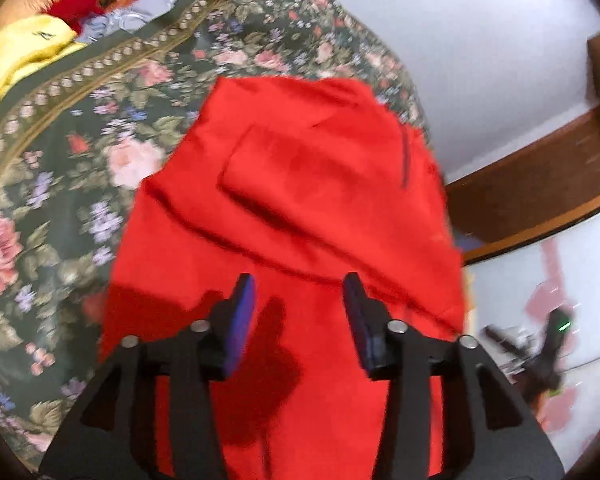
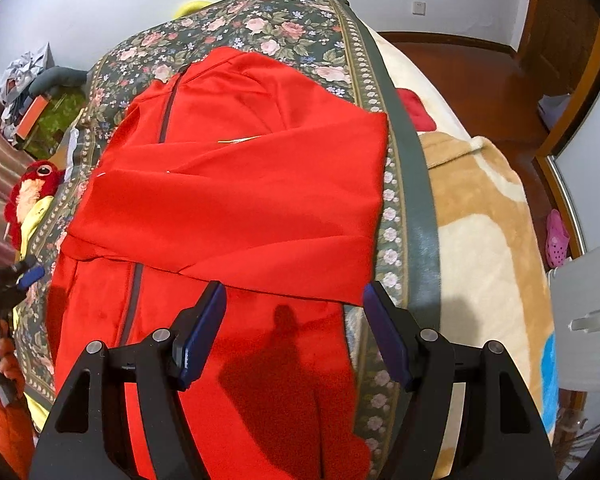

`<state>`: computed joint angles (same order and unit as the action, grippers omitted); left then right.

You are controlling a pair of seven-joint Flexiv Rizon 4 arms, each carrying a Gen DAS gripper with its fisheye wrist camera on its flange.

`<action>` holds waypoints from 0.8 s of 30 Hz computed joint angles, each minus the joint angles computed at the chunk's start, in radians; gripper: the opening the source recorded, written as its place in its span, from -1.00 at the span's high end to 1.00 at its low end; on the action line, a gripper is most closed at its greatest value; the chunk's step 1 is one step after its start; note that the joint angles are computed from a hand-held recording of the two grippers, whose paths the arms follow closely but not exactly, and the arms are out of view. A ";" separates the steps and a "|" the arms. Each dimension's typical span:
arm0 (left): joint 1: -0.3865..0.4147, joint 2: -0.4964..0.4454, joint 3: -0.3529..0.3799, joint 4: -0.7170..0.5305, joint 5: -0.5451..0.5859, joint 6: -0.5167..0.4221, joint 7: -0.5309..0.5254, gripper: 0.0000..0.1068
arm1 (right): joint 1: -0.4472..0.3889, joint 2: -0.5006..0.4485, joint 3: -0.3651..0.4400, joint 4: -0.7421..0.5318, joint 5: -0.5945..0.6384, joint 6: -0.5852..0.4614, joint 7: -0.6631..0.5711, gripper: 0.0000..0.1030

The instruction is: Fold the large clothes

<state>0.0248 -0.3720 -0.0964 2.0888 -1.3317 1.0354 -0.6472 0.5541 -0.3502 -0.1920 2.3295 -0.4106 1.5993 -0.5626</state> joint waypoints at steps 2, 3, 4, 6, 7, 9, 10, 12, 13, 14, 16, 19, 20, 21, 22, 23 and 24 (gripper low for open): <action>0.019 -0.019 -0.013 -0.031 -0.054 -0.045 0.003 0.05 | -0.001 -0.007 0.006 -0.009 0.005 -0.003 0.004 -0.30; 0.026 -0.035 -0.016 -0.051 -0.067 -0.066 -0.010 0.01 | 0.009 -0.008 -0.002 -0.011 0.003 -0.005 0.010 -0.30; 0.030 -0.052 -0.019 -0.071 -0.074 -0.081 -0.026 0.01 | 0.025 -0.006 -0.018 -0.008 -0.003 -0.003 0.019 -0.30; 0.039 -0.103 -0.022 -0.116 -0.067 -0.098 -0.075 0.01 | 0.059 -0.009 -0.057 -0.003 -0.013 0.013 0.034 -0.31; 0.037 -0.130 -0.019 -0.138 -0.042 -0.085 -0.116 0.01 | 0.062 -0.011 -0.060 -0.004 -0.010 0.017 0.035 -0.30; 0.037 -0.169 -0.027 -0.167 -0.014 -0.056 -0.160 0.01 | 0.068 -0.015 -0.063 -0.005 -0.002 0.021 0.033 -0.31; 0.040 -0.188 -0.032 -0.180 0.000 -0.044 -0.178 0.01 | 0.071 -0.019 -0.067 -0.008 0.002 0.020 0.032 -0.31; 0.045 -0.226 -0.045 -0.207 0.026 -0.014 -0.210 0.01 | 0.093 -0.023 -0.091 -0.003 0.007 0.025 0.036 -0.31; 0.050 -0.238 -0.054 -0.214 0.033 -0.004 -0.221 0.01 | 0.093 -0.024 -0.090 -0.003 0.014 0.026 0.033 -0.31; 0.057 -0.253 -0.066 -0.226 0.032 0.006 -0.229 0.01 | 0.081 -0.031 -0.078 -0.006 0.024 0.029 0.029 -0.31; 0.069 -0.274 -0.096 -0.245 -0.006 0.032 -0.221 0.01 | 0.065 -0.037 -0.058 -0.011 0.043 0.023 0.022 -0.31; 0.067 -0.298 -0.116 -0.285 -0.017 0.079 -0.231 0.42 | 0.015 -0.051 -0.005 -0.026 0.071 0.002 0.014 -0.31; 0.064 -0.304 -0.117 -0.299 -0.003 0.092 -0.231 0.67 | 0.001 -0.053 0.011 -0.030 0.079 -0.002 0.013 -0.31; 0.056 -0.309 -0.107 -0.314 0.043 0.100 -0.264 0.96 | -0.008 -0.053 0.021 -0.030 0.083 -0.002 0.013 -0.31; 0.051 -0.310 -0.104 -0.328 0.081 0.106 -0.288 0.96 | -0.020 -0.054 0.033 -0.031 0.090 0.000 0.011 -0.31; 0.053 -0.310 -0.116 -0.339 0.093 0.121 -0.285 0.96 | -0.021 -0.051 0.033 -0.029 0.092 0.002 0.011 -0.31; 0.053 -0.299 -0.130 -0.347 0.100 0.140 -0.270 0.96 | -0.013 -0.047 0.023 -0.025 0.090 0.005 0.014 -0.31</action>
